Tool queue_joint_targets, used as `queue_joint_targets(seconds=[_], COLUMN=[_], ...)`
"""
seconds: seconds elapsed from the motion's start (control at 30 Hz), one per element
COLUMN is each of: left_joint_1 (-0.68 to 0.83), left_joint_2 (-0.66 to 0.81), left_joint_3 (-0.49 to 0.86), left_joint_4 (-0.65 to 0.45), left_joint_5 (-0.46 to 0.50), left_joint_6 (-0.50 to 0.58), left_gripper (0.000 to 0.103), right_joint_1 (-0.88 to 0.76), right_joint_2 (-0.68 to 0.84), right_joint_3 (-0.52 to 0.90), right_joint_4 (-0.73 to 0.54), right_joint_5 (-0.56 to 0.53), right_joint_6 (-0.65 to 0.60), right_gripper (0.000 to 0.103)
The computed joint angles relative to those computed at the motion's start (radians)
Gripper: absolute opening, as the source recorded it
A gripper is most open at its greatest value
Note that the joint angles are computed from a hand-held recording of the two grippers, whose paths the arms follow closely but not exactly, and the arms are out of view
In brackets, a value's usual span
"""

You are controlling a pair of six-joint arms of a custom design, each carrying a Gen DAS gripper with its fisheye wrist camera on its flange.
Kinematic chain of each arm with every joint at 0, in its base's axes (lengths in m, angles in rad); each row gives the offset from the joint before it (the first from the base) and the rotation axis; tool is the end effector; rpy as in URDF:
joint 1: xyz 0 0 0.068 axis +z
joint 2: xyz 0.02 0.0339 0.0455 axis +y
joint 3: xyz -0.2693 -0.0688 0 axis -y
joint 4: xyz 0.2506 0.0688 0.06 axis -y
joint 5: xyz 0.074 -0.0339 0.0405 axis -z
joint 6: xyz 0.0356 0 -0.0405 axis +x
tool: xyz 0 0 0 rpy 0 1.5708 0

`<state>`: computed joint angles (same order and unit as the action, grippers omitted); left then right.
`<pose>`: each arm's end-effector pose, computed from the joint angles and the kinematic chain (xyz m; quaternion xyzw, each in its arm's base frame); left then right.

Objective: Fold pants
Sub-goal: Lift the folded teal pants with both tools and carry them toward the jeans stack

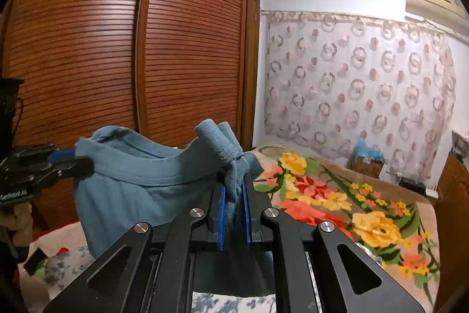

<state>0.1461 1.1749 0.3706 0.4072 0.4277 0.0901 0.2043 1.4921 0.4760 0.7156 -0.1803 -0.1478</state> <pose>0.2310 0.0191 0.1819 0.0947 0.8167 -0.1117 0.5582 0.2787 0.0643 0.1683 -0.1930 0.7800 0.0891 0.5886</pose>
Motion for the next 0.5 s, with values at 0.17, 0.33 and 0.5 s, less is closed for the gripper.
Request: queue_joint_targets(seconds=[0.17,0.33,0.5], left_joint_1=[0.035,0.067,0.090], left_joint_2=[0.141,0.274,0.370], left_joint_3=[0.014,0.040,0.056], left_joint_4=[0.093,0.161,0.214], left_joint_5=[0.005,-0.012,-0.019], left_joint_6=[-0.026,-0.042,-0.062], left_gripper=[0.021,0.021,0.021], right_joint_1=[0.037,0.067,0.088], right_joint_2=[0.128,0.254,0.361], right_joint_3=[0.116,0.260,0.409], right_joint_4=[-0.010,-0.061,-0.128], right_joint_5=[0.032,0.054,0.048], right_joint_6=[-0.047,-0.095,-0.128], right_gripper=[0.010,0.010,0.010])
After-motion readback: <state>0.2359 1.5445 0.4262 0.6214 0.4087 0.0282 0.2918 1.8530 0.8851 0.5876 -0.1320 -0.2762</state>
